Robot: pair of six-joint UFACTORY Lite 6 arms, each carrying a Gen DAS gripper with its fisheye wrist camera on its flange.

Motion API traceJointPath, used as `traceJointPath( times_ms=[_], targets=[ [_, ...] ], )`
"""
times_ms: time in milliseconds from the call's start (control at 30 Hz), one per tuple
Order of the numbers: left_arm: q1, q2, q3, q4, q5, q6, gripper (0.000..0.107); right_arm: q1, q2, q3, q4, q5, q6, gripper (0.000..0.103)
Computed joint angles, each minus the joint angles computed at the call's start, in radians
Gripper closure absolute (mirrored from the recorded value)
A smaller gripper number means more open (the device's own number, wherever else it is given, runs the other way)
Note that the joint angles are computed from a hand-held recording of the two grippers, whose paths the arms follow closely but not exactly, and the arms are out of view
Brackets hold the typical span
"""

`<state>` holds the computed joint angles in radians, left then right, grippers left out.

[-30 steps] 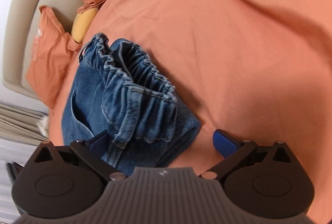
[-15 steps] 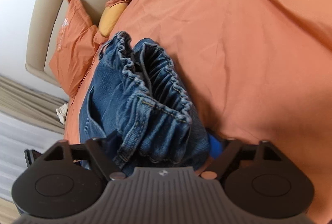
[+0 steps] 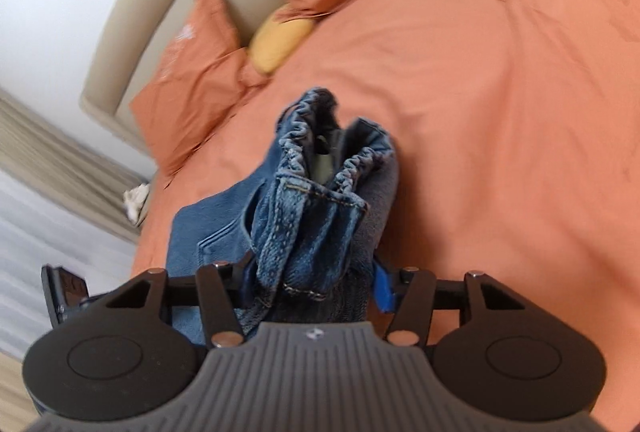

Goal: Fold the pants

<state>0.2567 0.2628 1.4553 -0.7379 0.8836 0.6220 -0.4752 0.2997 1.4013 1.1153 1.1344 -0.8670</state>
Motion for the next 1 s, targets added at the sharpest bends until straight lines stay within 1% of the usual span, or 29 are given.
traceJointPath(
  times_ms=[167, 233, 267, 333, 467, 633, 700, 800, 900, 1000],
  targets=[
    [0.175, -0.071, 0.044, 0.035, 0.134, 0.06, 0.078, 0.117, -0.181, -0.171, 0.063, -0.042, 0.029, 0.052],
    [0.264, -0.082, 0.085, 0.054, 0.199, 0.1, 0.077, 0.194, -0.244, -0.239, 0.096, -0.08, 0.046, 0.052],
    [0.282, -0.081, 0.107, 0.069, 0.211, 0.1, 0.077, 0.239, -0.277, -0.276, 0.115, -0.105, 0.056, 0.052],
    [0.362, -0.068, 0.159, 0.086, 0.263, 0.142, 0.077, 0.334, -0.341, -0.347, 0.158, -0.164, 0.071, 0.052],
    [0.476, 0.03, 0.318, 0.125, 0.337, 0.194, 0.077, 0.574, -0.42, -0.451, 0.262, -0.344, 0.094, 0.052],
    [0.572, 0.267, 0.632, 0.155, 0.456, 0.253, 0.077, 0.875, -0.416, -0.523, 0.48, -0.597, 0.04, 0.052],
    [0.596, 0.362, 0.742, 0.164, 0.496, 0.283, 0.077, 0.972, -0.402, -0.54, 0.589, -0.679, -0.016, 0.052],
    [0.618, 0.495, 0.879, 0.178, 0.533, 0.312, 0.077, 1.087, -0.339, -0.528, 0.806, -0.779, -0.176, 0.052],
    [0.624, 0.551, 0.875, 0.163, 0.494, 0.338, 0.077, 1.162, -0.308, -0.529, 0.951, -0.846, -0.317, 0.052],
    [0.628, 0.62, 0.901, 0.174, 0.476, 0.342, 0.077, 1.199, -0.251, -0.495, 0.919, -0.881, -0.263, 0.052]
  ],
)
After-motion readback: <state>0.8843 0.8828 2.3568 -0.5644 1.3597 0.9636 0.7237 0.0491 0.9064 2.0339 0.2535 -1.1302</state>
